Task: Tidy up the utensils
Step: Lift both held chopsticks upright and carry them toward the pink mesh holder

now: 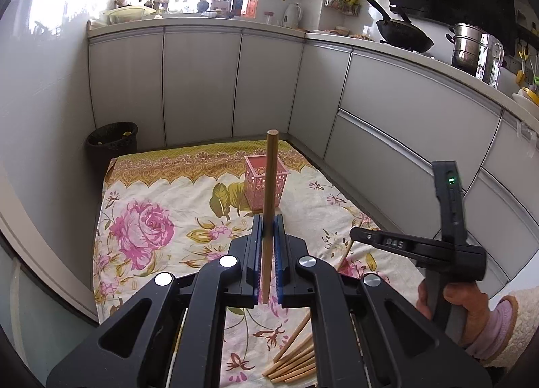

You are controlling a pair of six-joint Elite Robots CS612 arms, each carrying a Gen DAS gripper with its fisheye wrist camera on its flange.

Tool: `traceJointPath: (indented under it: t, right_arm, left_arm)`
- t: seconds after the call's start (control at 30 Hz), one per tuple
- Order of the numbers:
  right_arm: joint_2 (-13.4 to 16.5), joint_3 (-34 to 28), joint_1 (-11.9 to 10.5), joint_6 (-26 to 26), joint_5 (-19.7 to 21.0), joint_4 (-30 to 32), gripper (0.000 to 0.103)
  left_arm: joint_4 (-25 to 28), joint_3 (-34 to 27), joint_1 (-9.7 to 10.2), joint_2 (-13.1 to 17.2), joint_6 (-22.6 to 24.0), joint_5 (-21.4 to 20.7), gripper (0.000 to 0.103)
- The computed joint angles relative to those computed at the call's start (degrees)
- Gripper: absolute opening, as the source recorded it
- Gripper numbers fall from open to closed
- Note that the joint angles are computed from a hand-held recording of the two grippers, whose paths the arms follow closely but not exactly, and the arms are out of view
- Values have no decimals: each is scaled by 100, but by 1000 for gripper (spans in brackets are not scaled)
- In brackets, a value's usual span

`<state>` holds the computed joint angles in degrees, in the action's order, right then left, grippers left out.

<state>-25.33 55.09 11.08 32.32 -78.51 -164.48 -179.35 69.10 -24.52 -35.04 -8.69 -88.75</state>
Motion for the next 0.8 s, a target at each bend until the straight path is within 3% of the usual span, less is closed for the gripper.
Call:
traceJointPath:
  t: [0.17,0.43,0.63,0.8]
  right_arm:
    - [-381,519,29,-337,-119,-818,6]
    - [-656,732,-131,-300,-158,-1056,5]
    - [-745,733,-276,-235,-231,-1072,5]
    - [-759,687,-383,-262,-284,-1132,5]
  left_arm:
    - [41,13,-118,-72,-112,260,6]
    - [329,-256,-284,-58,-489,822,6]
    - [757,-768,-376,139,-778,1198,6]
    - [978,-1609,-372,510,-734,1106,6]
